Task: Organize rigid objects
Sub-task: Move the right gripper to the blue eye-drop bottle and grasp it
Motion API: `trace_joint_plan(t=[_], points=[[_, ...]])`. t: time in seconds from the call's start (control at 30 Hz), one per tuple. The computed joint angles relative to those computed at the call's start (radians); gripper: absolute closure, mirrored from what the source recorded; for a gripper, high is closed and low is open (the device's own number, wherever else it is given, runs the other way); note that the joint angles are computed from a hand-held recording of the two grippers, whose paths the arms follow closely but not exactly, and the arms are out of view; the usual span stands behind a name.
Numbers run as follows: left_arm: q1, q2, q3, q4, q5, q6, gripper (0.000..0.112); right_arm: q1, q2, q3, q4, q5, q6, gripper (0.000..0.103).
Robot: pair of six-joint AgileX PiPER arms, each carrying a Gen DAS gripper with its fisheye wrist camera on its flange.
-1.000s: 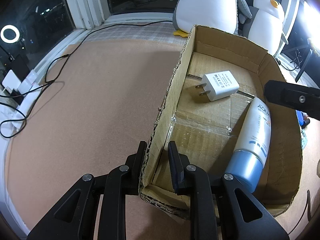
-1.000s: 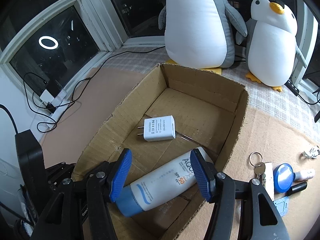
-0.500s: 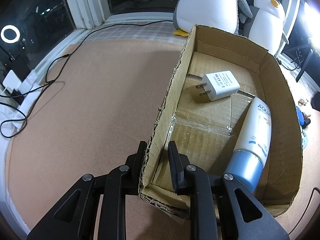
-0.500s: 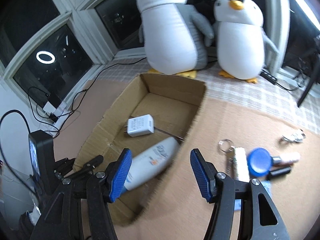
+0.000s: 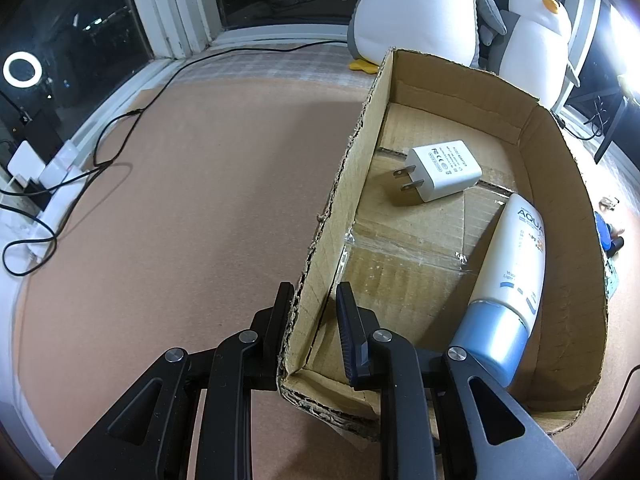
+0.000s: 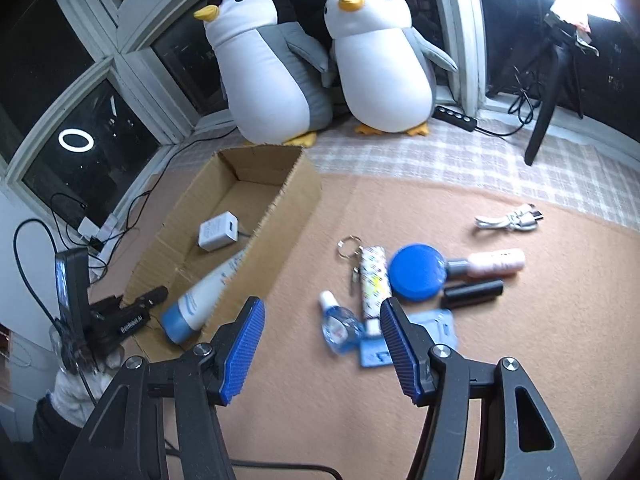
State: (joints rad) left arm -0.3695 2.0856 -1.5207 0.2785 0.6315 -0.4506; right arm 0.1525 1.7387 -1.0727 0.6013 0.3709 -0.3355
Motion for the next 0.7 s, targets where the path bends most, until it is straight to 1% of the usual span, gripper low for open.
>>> trace_joint_plan(t=[0.13, 0.23, 0.33, 0.5, 0.7], points=[[-0.002, 0.005, -0.007, 0.007, 0.007, -0.007, 0.093, -0.006, 0.012, 0.012, 0.041, 0.009, -0.086, 0.055], [-0.003, 0.005, -0.008, 0.007, 0.007, -0.007, 0.093, 0.011, 0.038, -0.002, 0.026, 0.016, -0.109, 0.059], [-0.003, 0.005, -0.008, 0.007, 0.007, -0.007, 0.093, 0.041, 0.072, -0.028, -0.050, 0.011, -0.068, 0.060], [-0.003, 0.005, -0.009, 0.005, 0.007, -0.006, 0.093, 0.071, 0.149, -0.099, -0.183, 0.027, 0.026, 0.064], [-0.001, 0.000, 0.002, 0.001, 0.000, -0.004, 0.093, 0.077, 0.208, -0.159, -0.256, 0.044, 0.082, 0.064]])
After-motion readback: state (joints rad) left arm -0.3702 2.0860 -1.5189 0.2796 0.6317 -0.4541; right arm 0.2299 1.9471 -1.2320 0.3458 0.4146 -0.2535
